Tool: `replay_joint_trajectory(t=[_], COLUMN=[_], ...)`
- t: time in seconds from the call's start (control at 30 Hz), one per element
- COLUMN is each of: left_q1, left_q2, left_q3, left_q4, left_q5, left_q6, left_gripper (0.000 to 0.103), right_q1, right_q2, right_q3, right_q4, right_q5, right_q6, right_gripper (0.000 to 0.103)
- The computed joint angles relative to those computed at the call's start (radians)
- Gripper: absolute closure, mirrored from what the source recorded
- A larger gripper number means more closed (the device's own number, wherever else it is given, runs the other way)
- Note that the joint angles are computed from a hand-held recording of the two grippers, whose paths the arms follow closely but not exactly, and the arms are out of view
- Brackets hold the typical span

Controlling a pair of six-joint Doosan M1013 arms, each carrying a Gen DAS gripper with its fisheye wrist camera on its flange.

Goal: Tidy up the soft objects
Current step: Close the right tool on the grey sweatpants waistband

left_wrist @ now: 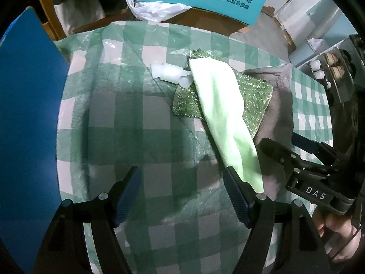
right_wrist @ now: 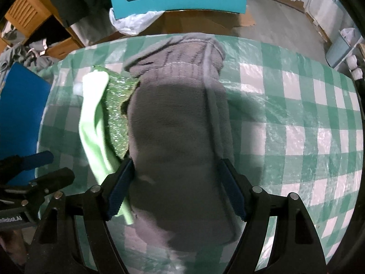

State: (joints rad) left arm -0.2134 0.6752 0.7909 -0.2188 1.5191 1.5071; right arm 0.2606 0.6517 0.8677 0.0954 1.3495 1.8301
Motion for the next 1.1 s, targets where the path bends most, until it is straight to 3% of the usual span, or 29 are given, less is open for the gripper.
replay_joint_trajectory(t=[0.67, 1.1], left_q1=[-0.033, -0.080], left_q2=[0.064, 0.107], left_q3=[-0.095, -0.163], left_q4=[0.012, 0.136], left_q5=[0.046, 0.083], left_q6=[-0.141, -0.208], left_gripper=[0.024, 0.016], right_q1=[-0.034, -0.042], right_q2=[-0.031, -0.049], right_q3=[0.055, 0.067], right_q4=[-0.005, 0.010], right_q5=[0.006, -0.013], right_q6=[0.055, 0.076], right_gripper=[0.026, 0.026])
